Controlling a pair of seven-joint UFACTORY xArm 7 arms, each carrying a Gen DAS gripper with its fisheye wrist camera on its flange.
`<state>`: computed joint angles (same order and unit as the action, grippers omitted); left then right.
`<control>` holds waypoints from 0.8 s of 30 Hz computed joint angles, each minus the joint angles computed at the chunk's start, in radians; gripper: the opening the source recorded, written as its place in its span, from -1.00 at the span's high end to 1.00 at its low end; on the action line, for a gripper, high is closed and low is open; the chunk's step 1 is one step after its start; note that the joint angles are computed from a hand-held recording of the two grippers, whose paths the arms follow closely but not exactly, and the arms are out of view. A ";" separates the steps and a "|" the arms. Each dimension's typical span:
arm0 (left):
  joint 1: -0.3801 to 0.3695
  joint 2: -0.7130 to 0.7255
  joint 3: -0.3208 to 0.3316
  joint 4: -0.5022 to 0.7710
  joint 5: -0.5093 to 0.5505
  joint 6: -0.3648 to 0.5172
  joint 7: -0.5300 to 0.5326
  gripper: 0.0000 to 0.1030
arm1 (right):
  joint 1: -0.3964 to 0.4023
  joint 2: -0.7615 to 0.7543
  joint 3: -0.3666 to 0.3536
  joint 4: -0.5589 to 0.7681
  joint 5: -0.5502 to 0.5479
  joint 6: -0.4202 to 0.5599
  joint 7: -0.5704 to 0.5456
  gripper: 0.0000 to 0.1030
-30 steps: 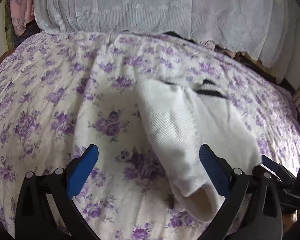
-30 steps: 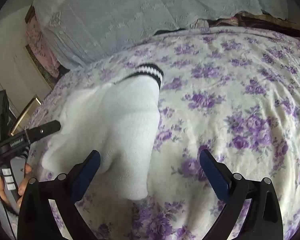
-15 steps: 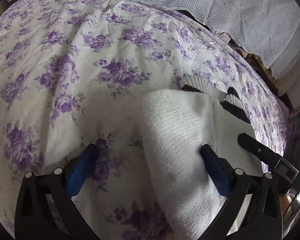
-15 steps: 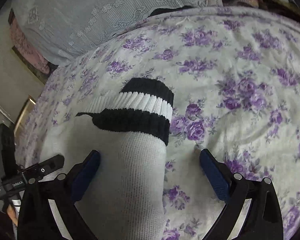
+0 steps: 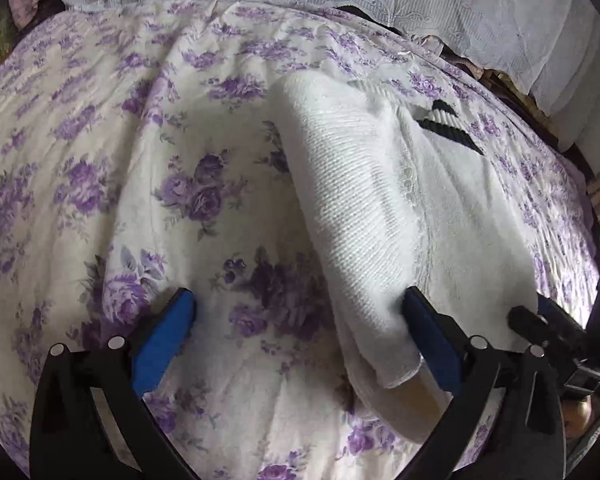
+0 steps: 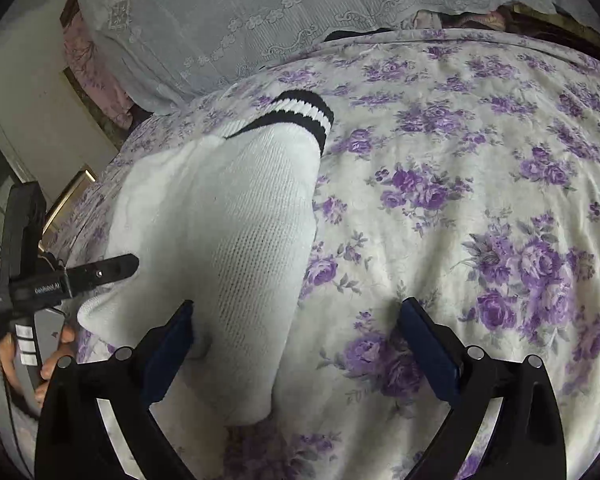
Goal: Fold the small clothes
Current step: 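Hold the folded sweater with both grippers and lift it off the bedspread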
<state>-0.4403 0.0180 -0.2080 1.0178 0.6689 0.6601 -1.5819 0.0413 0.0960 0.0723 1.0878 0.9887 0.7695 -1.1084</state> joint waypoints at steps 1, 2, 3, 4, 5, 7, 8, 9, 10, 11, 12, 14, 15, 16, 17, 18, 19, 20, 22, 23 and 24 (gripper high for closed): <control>-0.004 -0.003 -0.003 0.002 0.010 0.014 -0.019 -0.92 | -0.003 -0.016 0.007 -0.014 0.011 -0.018 -0.011 -0.93; -0.005 -0.017 -0.003 -0.013 0.019 0.005 -0.057 -0.92 | -0.004 -0.040 0.008 -0.036 0.059 -0.031 -0.059 -0.93; -0.003 -0.041 -0.005 -0.035 0.032 -0.015 -0.092 -0.91 | 0.000 -0.062 0.000 -0.052 0.116 -0.042 -0.109 -0.93; 0.004 -0.065 -0.008 -0.051 0.066 -0.038 -0.128 -0.91 | 0.010 -0.079 -0.010 -0.055 0.164 -0.047 -0.145 -0.93; 0.013 -0.084 -0.014 -0.053 0.109 -0.037 -0.163 -0.91 | 0.017 -0.085 -0.014 -0.042 0.191 -0.050 -0.158 -0.93; 0.028 -0.088 -0.030 -0.016 0.133 0.036 -0.187 -0.91 | 0.035 -0.068 -0.015 0.006 0.181 -0.074 -0.112 -0.93; 0.036 -0.072 -0.027 0.007 0.113 0.048 -0.165 -0.91 | 0.044 -0.045 -0.012 0.036 0.143 -0.081 -0.061 -0.93; 0.045 -0.048 -0.015 0.022 0.071 0.029 -0.120 -0.91 | 0.058 -0.011 -0.010 0.071 0.078 -0.078 0.000 -0.93; 0.055 -0.009 0.001 0.038 -0.002 -0.010 -0.046 -0.91 | 0.108 0.030 -0.045 0.107 -0.007 -0.074 0.076 -0.93; 0.094 0.034 -0.018 0.039 -0.050 -0.050 -0.008 -0.92 | 0.124 0.069 -0.043 0.119 -0.050 -0.094 0.112 -0.93; 0.092 0.058 -0.004 0.030 -0.055 -0.092 -0.011 -0.92 | 0.099 0.092 -0.010 0.114 -0.051 -0.088 0.112 -0.93; 0.036 0.044 0.035 0.030 -0.002 -0.064 -0.027 -0.92 | 0.000 0.103 0.068 0.104 0.031 -0.051 0.062 -0.93; 0.029 0.034 0.033 0.032 0.005 -0.046 -0.029 -0.92 | 0.009 0.105 0.048 0.113 0.031 -0.025 0.070 -0.93; 0.019 0.017 0.030 0.025 0.042 -0.039 -0.068 -0.91 | 0.032 0.100 0.014 0.123 0.028 -0.007 0.084 -0.93; 0.014 0.000 0.025 0.015 0.070 -0.045 -0.092 -0.91 | 0.017 0.080 0.023 0.109 0.067 -0.017 0.066 -0.93; 0.012 -0.013 0.018 0.009 0.096 -0.062 -0.100 -0.91 | -0.014 0.050 0.046 0.082 0.148 -0.034 0.016 -0.93; 0.007 -0.021 0.008 0.013 0.128 -0.068 -0.104 -0.91 | -0.021 0.025 0.042 0.066 0.218 -0.023 -0.030 -0.93; -0.002 -0.017 -0.007 0.034 0.158 -0.038 -0.107 -0.91 | -0.024 0.008 0.034 0.061 0.255 0.005 -0.062 -0.93; -0.032 0.029 -0.032 0.113 0.185 0.092 -0.080 -0.91 | -0.012 -0.019 0.020 0.052 0.278 0.019 -0.103 -0.93; -0.049 0.067 -0.036 0.160 0.176 0.162 -0.046 -0.91 | 0.001 -0.027 0.017 0.045 0.266 0.003 -0.120 -0.93; -0.065 0.113 -0.032 0.210 0.154 0.224 0.000 -0.91 | 0.018 -0.022 0.018 0.044 0.237 -0.031 -0.127 -0.93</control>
